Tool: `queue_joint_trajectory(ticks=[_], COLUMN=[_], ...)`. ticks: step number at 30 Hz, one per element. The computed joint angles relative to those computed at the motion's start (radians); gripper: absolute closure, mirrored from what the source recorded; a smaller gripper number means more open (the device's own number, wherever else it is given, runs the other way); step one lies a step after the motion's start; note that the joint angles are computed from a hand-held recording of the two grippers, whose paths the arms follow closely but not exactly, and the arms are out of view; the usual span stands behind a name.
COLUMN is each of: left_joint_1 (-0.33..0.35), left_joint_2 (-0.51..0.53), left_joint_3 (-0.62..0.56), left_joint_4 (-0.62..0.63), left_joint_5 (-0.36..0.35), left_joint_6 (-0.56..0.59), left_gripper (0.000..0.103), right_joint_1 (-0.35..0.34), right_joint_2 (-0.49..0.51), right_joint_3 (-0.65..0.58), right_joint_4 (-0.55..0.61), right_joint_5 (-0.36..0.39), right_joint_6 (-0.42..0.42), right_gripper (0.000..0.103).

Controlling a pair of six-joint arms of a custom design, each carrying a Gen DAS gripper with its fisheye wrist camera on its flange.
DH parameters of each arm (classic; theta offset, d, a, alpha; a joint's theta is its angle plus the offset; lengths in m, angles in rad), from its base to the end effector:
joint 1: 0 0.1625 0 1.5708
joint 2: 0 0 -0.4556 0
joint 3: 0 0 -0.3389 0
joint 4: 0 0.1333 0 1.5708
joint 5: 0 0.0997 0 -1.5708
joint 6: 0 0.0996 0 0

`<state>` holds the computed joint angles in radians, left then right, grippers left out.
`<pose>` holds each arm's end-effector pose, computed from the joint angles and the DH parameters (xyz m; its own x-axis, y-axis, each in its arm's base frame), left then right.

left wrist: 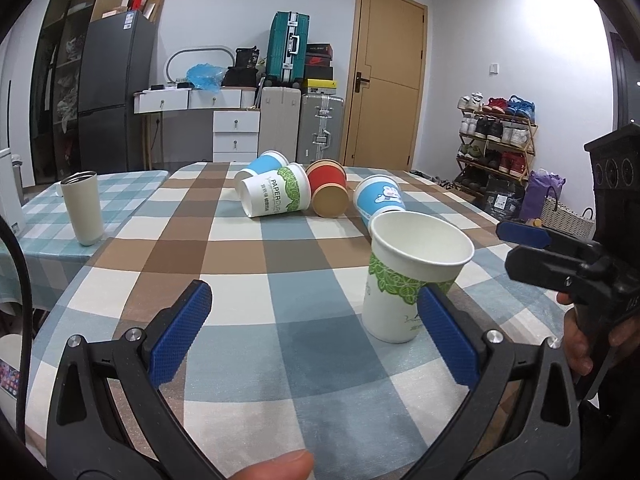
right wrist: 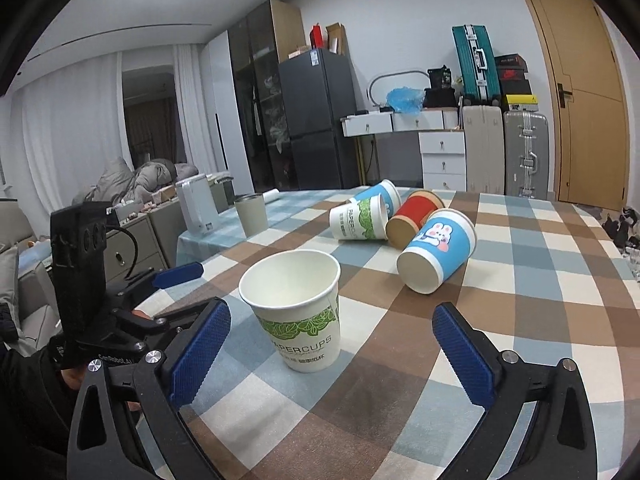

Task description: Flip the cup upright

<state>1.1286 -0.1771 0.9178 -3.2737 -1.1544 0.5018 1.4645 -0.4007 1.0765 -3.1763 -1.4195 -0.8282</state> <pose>-0.1984 -0.8247 0.0438 -0.7315 0.3287 -0.5974 0.6804 0.4090 -0.6081 0.0602 -0.8336 0.1492 -0.7201 -0.4484 0.5295 -0.6907 0.3909 -0.6083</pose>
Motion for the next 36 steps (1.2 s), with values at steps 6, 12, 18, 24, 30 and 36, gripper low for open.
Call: queue_joint_trajectory(ticks=[6,12,18,24,30,36], left_joint_1=[0.001,0.002,0.003,0.003,0.004,0.004], left_joint_2=[0.008,0.016,0.015,0.015,0.016,0.016], left_joint_3=[-0.011,-0.025,-0.023,-0.022,-0.023,-0.022], left_joint_4=[0.001,0.007,0.006,0.004,0.004,0.003], left_joint_5=[-0.012,-0.012,-0.014,-0.015,-0.016,-0.016], left_joint_6=[0.001,-0.001,-0.001,0.000,-0.001,0.000], left_gripper=[0.000,0.000,0.000,0.000,0.000,0.000], right_joint_1=[-0.005,-0.007,-0.007,-0.007,-0.009,-0.009], right_joint_2=[-0.001,-0.005,-0.008,-0.007,-0.006,-0.006], right_joint_3=[0.009,0.028,0.036,0.032,0.026,0.025], right_joint_4=[-0.003,-0.026,-0.031,-0.030,-0.028,-0.026], right_joint_5=[0.015,0.026,0.025,0.026,0.032,0.033], right_joint_6=[-0.006,-0.021,-0.011,-0.011,-0.003,-0.005], right_gripper=[0.000,0.000,0.000,0.000,0.000,0.000])
